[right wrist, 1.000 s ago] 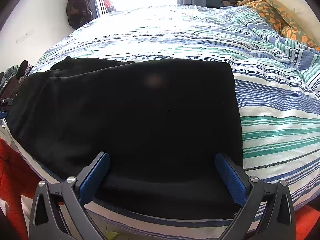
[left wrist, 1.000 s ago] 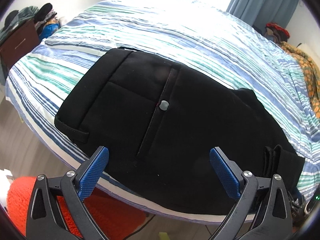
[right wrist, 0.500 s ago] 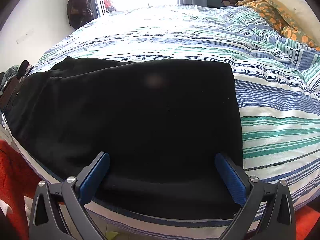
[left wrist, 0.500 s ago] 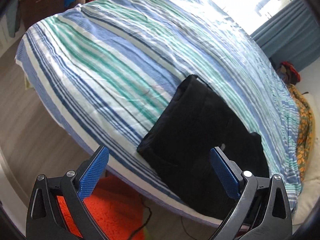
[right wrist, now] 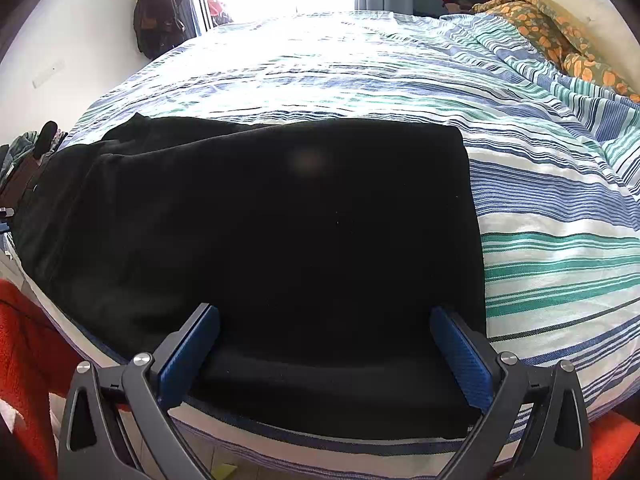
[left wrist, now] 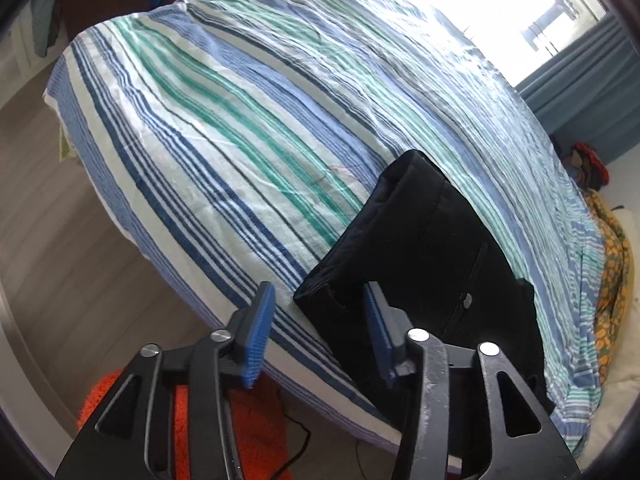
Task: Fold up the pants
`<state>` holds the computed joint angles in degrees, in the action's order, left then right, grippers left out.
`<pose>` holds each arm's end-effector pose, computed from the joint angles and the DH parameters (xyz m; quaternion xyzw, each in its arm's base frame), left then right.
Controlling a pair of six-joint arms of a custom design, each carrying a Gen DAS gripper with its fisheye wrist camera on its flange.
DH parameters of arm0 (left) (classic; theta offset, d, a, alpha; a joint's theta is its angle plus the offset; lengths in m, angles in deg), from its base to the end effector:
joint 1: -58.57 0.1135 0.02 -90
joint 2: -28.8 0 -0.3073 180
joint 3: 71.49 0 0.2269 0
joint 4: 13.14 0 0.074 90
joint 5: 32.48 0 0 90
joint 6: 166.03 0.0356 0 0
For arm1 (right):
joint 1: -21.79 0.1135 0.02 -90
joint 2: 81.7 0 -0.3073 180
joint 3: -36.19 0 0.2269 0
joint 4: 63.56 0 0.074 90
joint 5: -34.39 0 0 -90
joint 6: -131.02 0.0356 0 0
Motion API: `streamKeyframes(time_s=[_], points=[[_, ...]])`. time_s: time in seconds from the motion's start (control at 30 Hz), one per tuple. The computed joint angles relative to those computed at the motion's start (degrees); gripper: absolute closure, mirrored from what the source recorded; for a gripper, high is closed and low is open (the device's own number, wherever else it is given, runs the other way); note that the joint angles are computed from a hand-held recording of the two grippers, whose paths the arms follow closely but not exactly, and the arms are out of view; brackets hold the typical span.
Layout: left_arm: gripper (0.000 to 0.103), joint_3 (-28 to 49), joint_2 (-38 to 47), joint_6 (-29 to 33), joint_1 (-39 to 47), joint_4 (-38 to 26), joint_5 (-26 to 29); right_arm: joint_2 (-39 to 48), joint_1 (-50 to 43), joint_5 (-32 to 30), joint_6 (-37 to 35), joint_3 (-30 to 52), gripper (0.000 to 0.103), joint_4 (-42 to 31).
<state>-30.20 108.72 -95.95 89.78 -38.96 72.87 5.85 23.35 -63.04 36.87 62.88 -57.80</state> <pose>0.1675 0.0905 0.1767 -0.3904 0.8846 -0.1081 0.2309 0.1797 0.0095 0.1327 -0.0668 0.9498 0.0550 0.3006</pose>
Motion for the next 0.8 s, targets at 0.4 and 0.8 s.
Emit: streamKeyframes(time_s=[0.4, 0.8], points=[[0.045, -6.47, 11.53, -4.00, 3.27, 18.26, 12.60, 0.07, -0.01, 0.01, 0.04, -0.05, 0.000, 0.15], [0.083, -4.11, 0.72, -3.09, 1.62, 10.56, 12.64, -0.10, -0.29, -0.33, -0.07, -0.10, 0.000, 0.05]])
